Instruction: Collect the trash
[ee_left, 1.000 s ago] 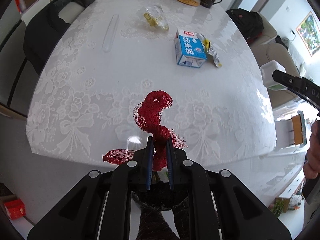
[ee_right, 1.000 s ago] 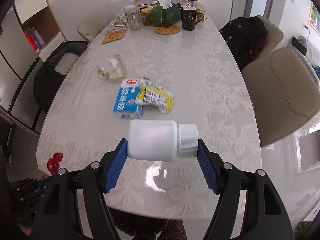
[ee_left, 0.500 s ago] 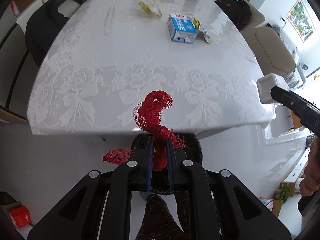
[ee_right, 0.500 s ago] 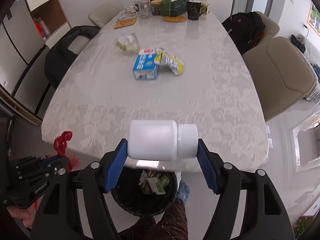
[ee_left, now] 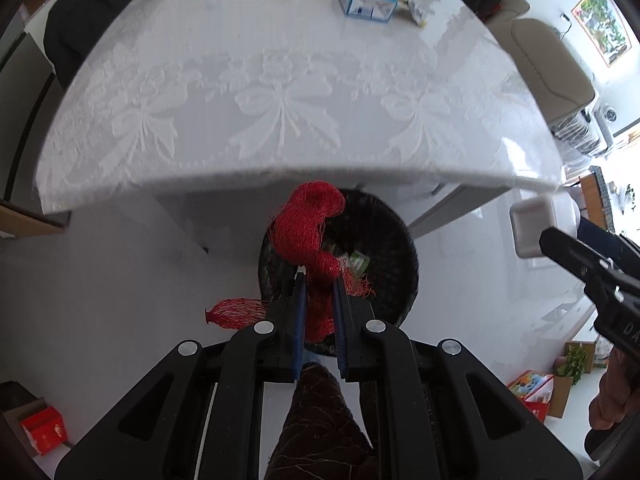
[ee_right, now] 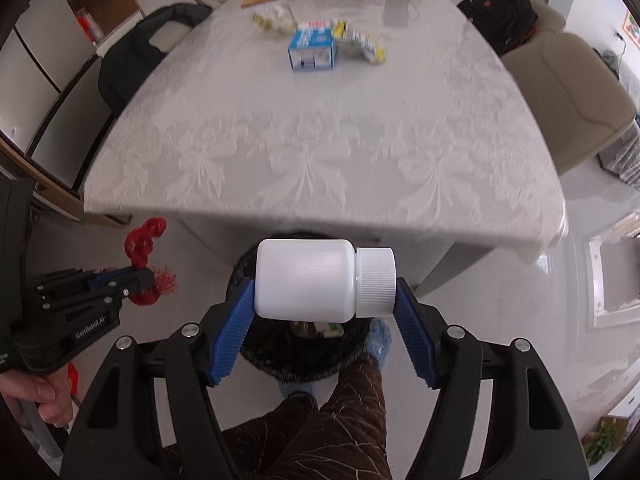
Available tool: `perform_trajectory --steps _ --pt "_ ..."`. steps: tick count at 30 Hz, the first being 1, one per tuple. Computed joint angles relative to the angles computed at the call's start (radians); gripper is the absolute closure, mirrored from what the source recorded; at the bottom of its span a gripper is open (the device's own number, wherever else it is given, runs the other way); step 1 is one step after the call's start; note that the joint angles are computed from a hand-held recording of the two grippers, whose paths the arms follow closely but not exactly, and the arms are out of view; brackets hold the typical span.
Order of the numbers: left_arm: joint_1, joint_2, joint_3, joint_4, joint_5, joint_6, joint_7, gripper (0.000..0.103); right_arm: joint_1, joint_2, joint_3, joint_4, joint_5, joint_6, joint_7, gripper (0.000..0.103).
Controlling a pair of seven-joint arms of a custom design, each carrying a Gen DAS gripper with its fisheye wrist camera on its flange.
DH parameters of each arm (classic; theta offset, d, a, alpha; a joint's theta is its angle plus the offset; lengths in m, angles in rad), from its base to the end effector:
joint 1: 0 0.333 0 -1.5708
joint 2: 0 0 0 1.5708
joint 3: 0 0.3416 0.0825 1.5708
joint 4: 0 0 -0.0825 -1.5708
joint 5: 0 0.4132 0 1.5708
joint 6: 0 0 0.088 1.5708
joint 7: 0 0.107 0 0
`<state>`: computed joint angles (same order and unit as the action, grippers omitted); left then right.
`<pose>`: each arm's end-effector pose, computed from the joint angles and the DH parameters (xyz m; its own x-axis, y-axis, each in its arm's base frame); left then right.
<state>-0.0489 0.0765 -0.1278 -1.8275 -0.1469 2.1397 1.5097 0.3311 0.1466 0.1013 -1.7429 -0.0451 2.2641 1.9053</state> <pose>0.6258 -0.1159 0.5275 -0.0668 -0.9846 0.1616 -0.9754 0.0303 -0.2184 0.6110 0.2765 0.5409 0.1326 -0.9867 -0.0938 -0.9303 -0.0913 -0.3553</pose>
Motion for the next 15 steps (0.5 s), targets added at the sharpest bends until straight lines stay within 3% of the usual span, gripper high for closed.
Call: perform_trajectory --steps 15 --pt "-0.057 0.092 -0.030 0.046 0.011 -0.010 0.032 0.092 -0.030 -0.070 -0.021 -0.123 -0.007 -0.019 0.085 0.037"
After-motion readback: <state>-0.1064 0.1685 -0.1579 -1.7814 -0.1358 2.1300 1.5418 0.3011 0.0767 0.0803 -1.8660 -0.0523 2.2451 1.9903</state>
